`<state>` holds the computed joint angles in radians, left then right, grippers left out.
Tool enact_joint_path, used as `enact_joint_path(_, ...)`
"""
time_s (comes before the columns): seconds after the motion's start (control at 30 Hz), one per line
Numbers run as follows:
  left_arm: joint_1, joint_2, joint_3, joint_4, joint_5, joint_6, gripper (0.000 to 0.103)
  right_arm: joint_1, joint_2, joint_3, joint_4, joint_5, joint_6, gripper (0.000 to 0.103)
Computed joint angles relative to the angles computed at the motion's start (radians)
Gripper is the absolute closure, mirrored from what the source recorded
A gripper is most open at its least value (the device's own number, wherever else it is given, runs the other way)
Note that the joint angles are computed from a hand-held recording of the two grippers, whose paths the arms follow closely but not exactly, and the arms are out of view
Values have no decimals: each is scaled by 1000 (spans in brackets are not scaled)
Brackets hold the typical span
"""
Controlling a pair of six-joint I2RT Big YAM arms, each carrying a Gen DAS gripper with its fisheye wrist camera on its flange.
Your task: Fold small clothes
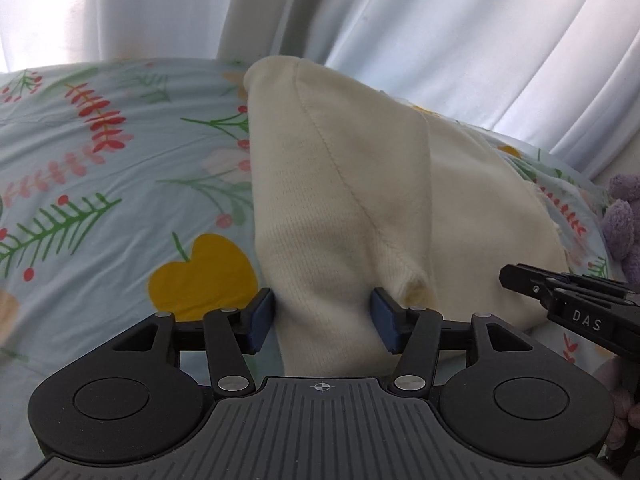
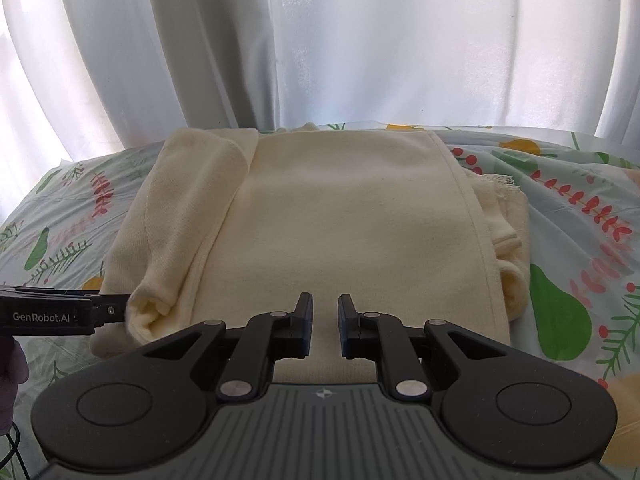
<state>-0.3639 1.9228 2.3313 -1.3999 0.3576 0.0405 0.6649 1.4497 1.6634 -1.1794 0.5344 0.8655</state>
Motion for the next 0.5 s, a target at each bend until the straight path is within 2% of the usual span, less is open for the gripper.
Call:
enact_joint_path(0.03,6,0,15,-10,10,-5,47,-1,12,16,-17,2,-7,90)
enact_joint_path(0.2,26,-31,3,59,25,3,45,-6,39,52,-54,22,-14,90)
enact_joint_path(0.37,0,10,20,-5,2,40,45,-15,54,55,-89,0,21,89)
enact_joint_path(0.43,-5,-11,-37,48,7,24,42,-17,56,60,-94,-6,2,89)
enact_joint_path(0.5,-1,-10,-20,17,-5,12,41,-20,59,69,-104,-18,-15,89)
